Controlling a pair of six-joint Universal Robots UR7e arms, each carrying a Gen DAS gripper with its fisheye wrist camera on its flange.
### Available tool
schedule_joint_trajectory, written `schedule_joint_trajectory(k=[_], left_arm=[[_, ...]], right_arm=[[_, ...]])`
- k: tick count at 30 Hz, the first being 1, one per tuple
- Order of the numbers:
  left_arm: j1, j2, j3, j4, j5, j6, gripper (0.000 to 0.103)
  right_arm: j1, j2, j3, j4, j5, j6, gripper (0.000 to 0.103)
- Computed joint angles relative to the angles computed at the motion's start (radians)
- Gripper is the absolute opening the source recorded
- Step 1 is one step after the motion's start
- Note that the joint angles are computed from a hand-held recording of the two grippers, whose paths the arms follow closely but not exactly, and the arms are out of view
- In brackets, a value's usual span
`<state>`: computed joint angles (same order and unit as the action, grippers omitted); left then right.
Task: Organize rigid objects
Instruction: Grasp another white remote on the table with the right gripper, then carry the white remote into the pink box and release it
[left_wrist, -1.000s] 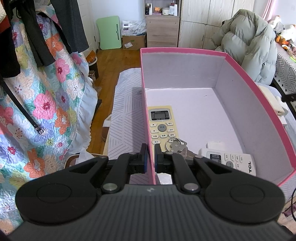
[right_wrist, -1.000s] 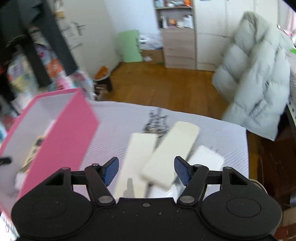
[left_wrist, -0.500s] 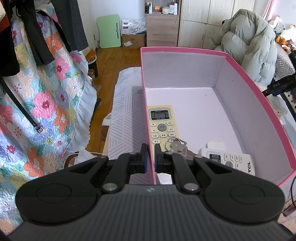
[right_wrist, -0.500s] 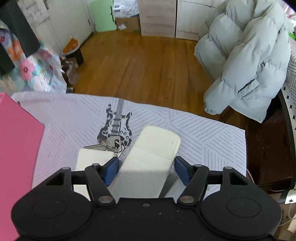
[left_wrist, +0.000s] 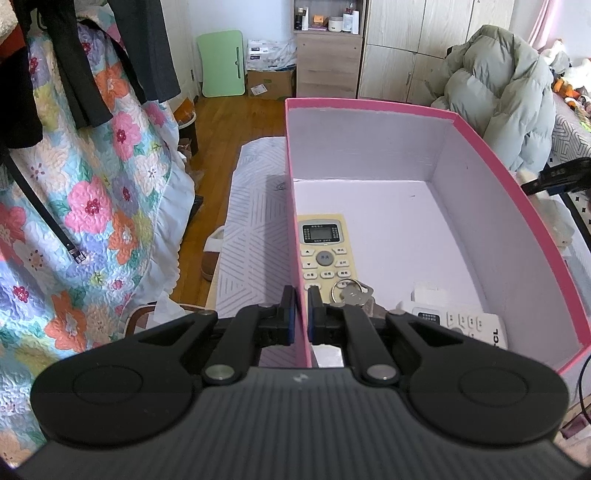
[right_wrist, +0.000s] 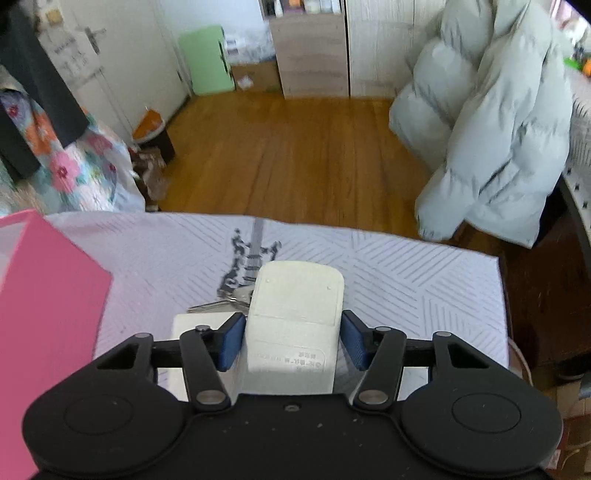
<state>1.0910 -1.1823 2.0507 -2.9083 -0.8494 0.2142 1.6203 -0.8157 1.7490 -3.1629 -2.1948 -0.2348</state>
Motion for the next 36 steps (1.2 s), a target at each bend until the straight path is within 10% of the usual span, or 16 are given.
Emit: schedule_joint_trajectory(k=[20, 27, 36], left_arm=[[-0.036, 0.031, 0.005, -0.045, 0.078, -0.017, 0.002], [-0.031, 0.033, 0.000, -0.047, 0.070, -0.016, 0.002], [-0.019, 0.023, 0.004, -0.059, 0.036, -0.006, 0.003]], right_arm=[[0.126, -0.130, 0.362, -0.494, 0.195, -0.275, 0.058], [0.210, -0.140, 0.356, -0.491, 0.232, -0.369, 0.058], [0.232, -0.121, 0.252, -0.275, 0.483, -0.384, 0.058]])
